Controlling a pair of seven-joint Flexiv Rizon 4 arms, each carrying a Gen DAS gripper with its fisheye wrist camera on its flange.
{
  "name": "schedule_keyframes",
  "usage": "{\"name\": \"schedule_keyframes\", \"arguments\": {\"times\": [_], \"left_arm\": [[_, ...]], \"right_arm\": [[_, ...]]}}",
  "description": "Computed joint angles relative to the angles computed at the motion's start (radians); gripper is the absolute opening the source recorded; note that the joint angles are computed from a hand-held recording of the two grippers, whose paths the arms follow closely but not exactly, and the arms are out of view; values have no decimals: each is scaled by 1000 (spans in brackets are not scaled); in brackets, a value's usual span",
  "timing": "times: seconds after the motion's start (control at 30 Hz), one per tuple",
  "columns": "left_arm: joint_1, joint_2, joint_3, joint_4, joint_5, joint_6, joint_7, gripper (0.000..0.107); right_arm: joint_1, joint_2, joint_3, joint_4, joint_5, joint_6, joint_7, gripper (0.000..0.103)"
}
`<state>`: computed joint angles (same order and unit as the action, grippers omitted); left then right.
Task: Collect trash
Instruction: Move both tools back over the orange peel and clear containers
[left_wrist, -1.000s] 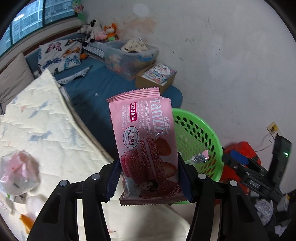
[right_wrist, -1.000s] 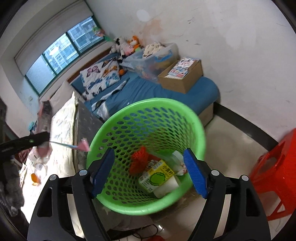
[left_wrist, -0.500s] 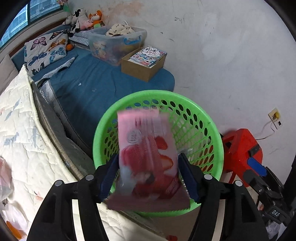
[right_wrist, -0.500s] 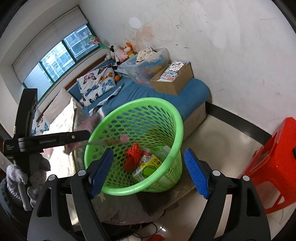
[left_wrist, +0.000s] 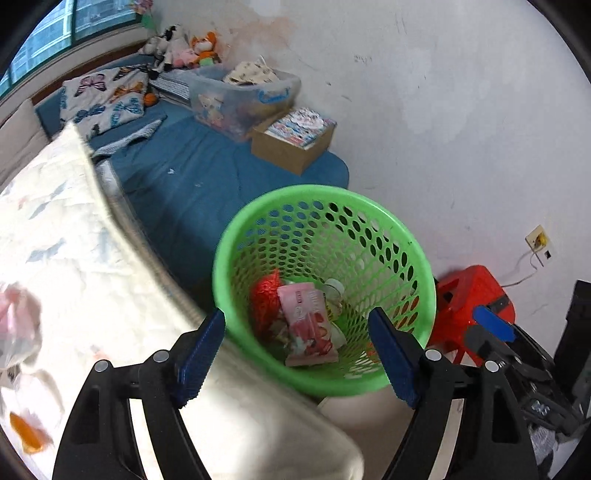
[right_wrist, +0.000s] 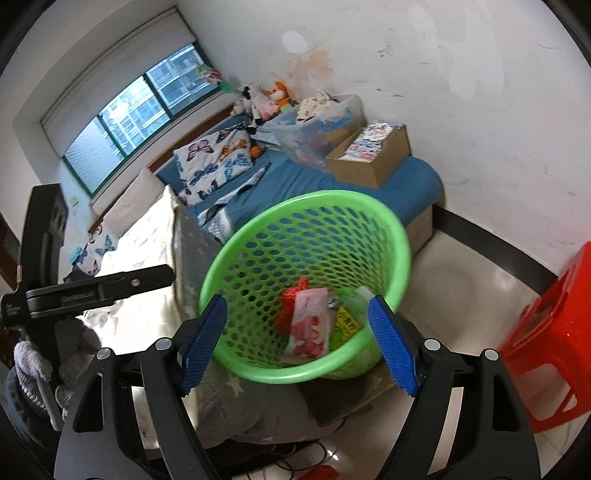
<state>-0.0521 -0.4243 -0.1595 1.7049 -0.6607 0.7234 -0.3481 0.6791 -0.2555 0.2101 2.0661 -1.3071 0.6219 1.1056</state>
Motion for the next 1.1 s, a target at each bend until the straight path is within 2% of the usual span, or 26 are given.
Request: {"name": "schedule_keyframes", "arguments": {"times": [0.23,0.5,0.77,1.1], "left_arm": [[67,39,31,42,-67,-8,46,77],[132,49,60,59,-155,52,96,77],[215,-1,80,-5,-185,87,50,77],[318,-70,91,-85,-173,108,-46,77]], "right_arm": [[7,-50,-24,-77,-32,42,-69,80],[18,-114,-60,-169,-56,109,-155,82],[41,-200,-105,-286,-61,199,-248,82],[101,-351,-181,-518,29,310,-518,79]]}}
